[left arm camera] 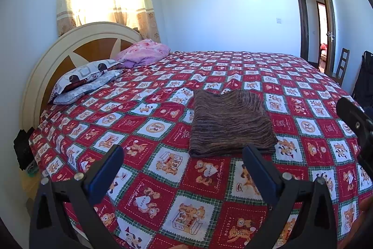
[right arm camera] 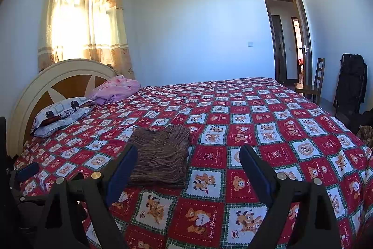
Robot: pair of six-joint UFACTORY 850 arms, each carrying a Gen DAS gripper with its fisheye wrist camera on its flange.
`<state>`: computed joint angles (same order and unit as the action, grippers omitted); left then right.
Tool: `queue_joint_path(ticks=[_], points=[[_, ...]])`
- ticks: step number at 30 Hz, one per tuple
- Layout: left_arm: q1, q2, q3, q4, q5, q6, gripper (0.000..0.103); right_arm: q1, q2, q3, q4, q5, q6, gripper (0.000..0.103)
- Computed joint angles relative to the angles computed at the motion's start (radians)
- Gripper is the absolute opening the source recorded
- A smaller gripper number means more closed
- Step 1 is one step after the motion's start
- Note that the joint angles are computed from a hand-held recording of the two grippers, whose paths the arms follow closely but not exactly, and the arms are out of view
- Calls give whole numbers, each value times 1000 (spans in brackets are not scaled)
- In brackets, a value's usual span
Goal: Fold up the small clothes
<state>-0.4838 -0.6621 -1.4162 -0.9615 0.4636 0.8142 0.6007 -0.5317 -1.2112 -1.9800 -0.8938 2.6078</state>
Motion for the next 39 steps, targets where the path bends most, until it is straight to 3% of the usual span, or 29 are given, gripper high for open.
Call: queue_joint_path(ticks=[32, 35, 39], points=[[7, -33, -45, -74, -14, 96, 103, 7, -5, 4, 31, -27, -8, 90], [11, -47, -71, -120, -38, 137, 103, 6, -6, 3, 35, -28, -4, 90], [35, -62, -104, -112, -140, 108, 103, 7, -9, 1, 42, -30, -6, 90]])
